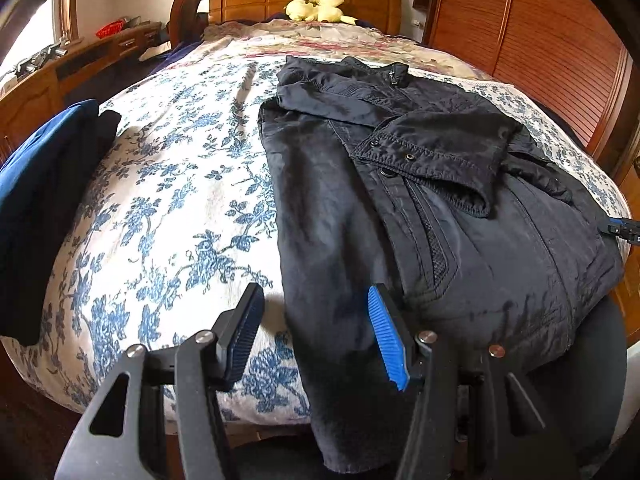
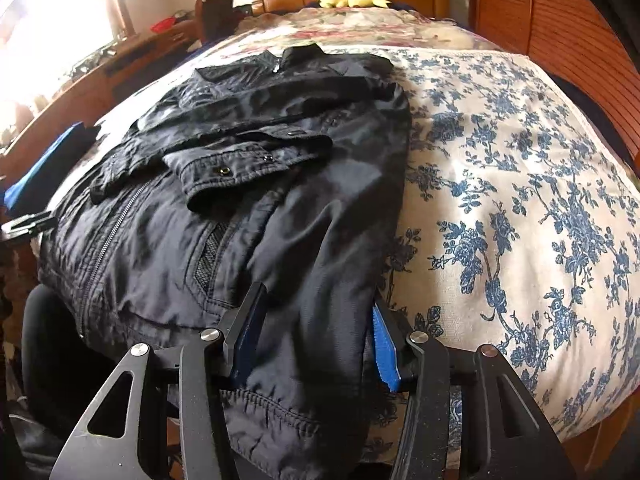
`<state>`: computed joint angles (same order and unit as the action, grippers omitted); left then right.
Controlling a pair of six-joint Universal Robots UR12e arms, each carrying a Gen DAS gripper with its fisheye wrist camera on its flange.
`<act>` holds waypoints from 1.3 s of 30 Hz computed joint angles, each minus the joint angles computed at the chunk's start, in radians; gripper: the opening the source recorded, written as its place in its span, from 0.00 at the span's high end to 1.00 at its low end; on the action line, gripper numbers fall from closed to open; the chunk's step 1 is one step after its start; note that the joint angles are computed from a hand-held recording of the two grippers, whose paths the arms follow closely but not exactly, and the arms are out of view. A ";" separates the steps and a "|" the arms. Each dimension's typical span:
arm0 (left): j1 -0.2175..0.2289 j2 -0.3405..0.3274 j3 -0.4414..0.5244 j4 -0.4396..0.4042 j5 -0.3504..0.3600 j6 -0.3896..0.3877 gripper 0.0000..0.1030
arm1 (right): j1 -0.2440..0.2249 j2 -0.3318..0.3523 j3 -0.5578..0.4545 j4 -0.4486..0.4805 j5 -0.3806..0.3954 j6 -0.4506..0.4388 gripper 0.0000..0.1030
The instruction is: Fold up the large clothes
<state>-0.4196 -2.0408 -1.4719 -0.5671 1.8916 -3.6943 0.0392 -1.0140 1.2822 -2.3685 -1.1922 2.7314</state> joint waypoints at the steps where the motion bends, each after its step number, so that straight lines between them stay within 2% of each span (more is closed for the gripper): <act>1: -0.001 0.002 -0.006 0.008 -0.002 -0.001 0.48 | -0.001 0.000 0.000 0.001 0.000 0.002 0.52; 3: -0.003 0.007 -0.015 0.023 -0.009 -0.002 0.49 | -0.002 -0.002 0.003 0.007 -0.010 0.006 0.52; 5: -0.005 0.011 -0.028 0.041 -0.019 0.000 0.60 | -0.004 -0.006 0.010 0.013 -0.017 0.008 0.51; 8: -0.008 0.015 -0.038 0.052 -0.020 0.005 0.67 | -0.006 -0.012 0.022 0.019 -0.022 0.000 0.51; 12: -0.004 0.017 -0.041 0.057 -0.036 -0.003 0.67 | -0.008 -0.019 0.035 0.021 -0.009 -0.007 0.52; 14: -0.002 0.016 -0.037 0.051 -0.043 -0.010 0.67 | -0.011 -0.024 0.044 0.006 0.018 -0.009 0.63; 18: 0.001 0.011 -0.031 0.048 -0.044 -0.027 0.67 | -0.015 -0.031 0.054 -0.022 0.071 -0.004 0.64; 21: -0.003 0.007 -0.025 0.043 -0.033 -0.017 0.67 | -0.010 -0.026 0.043 0.001 0.055 -0.006 0.63; 22: -0.002 0.005 -0.023 0.044 -0.037 -0.013 0.75 | -0.008 -0.024 0.040 0.007 0.048 -0.008 0.63; 23: -0.001 0.007 -0.026 0.048 -0.044 -0.013 0.88 | -0.007 -0.021 0.036 0.018 0.039 -0.009 0.63; 25: 0.002 0.010 -0.025 0.054 -0.064 -0.011 0.95 | -0.007 -0.018 0.035 0.025 0.034 -0.008 0.64; 26: -0.001 0.010 -0.017 0.047 -0.053 -0.007 0.97 | -0.008 -0.018 0.035 0.023 0.039 -0.008 0.79; 27: -0.002 0.011 -0.010 0.045 -0.050 -0.003 0.97 | -0.006 -0.020 0.035 0.016 0.024 -0.014 0.86; 28: -0.005 0.012 0.001 0.044 -0.039 0.008 0.98 | -0.003 -0.021 0.034 0.010 0.012 -0.027 0.88; 32: -0.013 0.014 0.057 0.062 -0.010 0.082 0.98 | -0.015 -0.027 0.025 -0.013 0.094 -0.016 0.93; 36: -0.016 0.005 0.144 0.045 0.028 0.171 0.98 | -0.023 -0.032 0.004 -0.097 0.176 0.048 0.95; 39: -0.014 0.004 0.192 0.039 0.040 0.200 0.98 | -0.023 -0.031 -0.023 -0.167 0.218 0.098 0.95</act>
<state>-0.4333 -2.0369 -1.2803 -0.5283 1.9319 -3.4938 0.0160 -1.0449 1.2596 -2.5351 -0.9745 2.8297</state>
